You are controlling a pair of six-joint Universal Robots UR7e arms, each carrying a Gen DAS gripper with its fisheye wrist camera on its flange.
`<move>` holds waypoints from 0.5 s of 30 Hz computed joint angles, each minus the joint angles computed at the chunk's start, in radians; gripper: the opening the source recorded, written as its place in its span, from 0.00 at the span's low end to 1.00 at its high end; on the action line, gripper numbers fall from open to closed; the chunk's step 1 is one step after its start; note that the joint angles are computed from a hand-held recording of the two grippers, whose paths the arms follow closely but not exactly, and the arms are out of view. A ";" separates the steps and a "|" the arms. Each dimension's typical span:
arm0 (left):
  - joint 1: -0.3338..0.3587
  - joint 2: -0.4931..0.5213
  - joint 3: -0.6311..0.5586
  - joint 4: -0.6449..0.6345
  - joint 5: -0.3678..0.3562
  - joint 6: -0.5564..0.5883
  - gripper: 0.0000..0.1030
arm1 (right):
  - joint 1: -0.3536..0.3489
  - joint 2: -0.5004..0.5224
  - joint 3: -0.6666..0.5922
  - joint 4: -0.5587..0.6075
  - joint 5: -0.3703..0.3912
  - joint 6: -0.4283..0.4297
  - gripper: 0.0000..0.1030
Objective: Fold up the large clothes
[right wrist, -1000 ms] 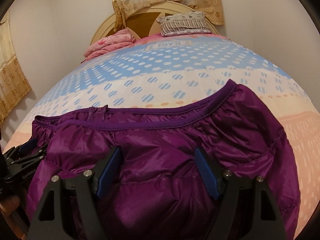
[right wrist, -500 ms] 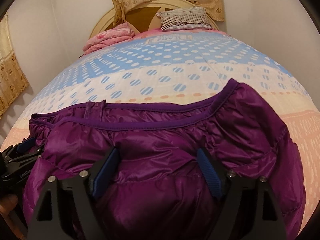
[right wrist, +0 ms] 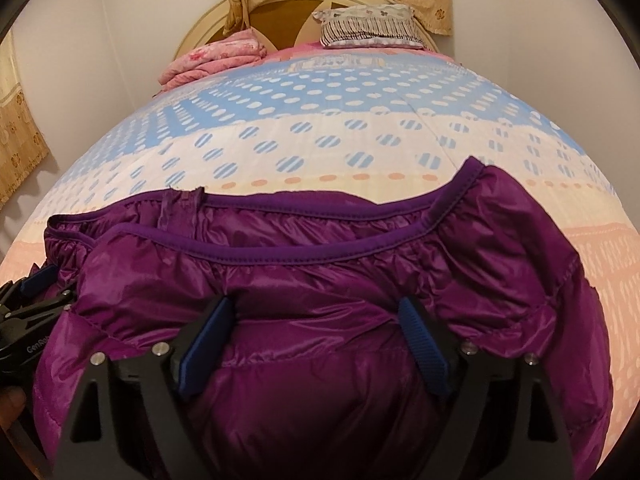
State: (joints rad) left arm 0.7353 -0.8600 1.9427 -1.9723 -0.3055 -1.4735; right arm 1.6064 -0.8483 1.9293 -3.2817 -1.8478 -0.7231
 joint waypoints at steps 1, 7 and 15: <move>0.000 0.001 -0.002 0.004 -0.001 -0.002 0.84 | 0.000 0.001 -0.001 0.002 -0.002 -0.001 0.86; 0.000 0.003 -0.011 0.039 -0.001 -0.023 0.84 | 0.007 0.010 -0.009 0.006 -0.028 -0.007 0.88; 0.003 0.008 -0.032 0.104 -0.012 -0.056 0.85 | 0.014 0.018 -0.021 0.022 -0.055 -0.016 0.89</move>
State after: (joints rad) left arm 0.7385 -0.8520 1.9111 -1.8686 -0.3170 -1.5296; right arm 1.6204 -0.8299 1.9084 -3.2595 -1.9031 -0.7391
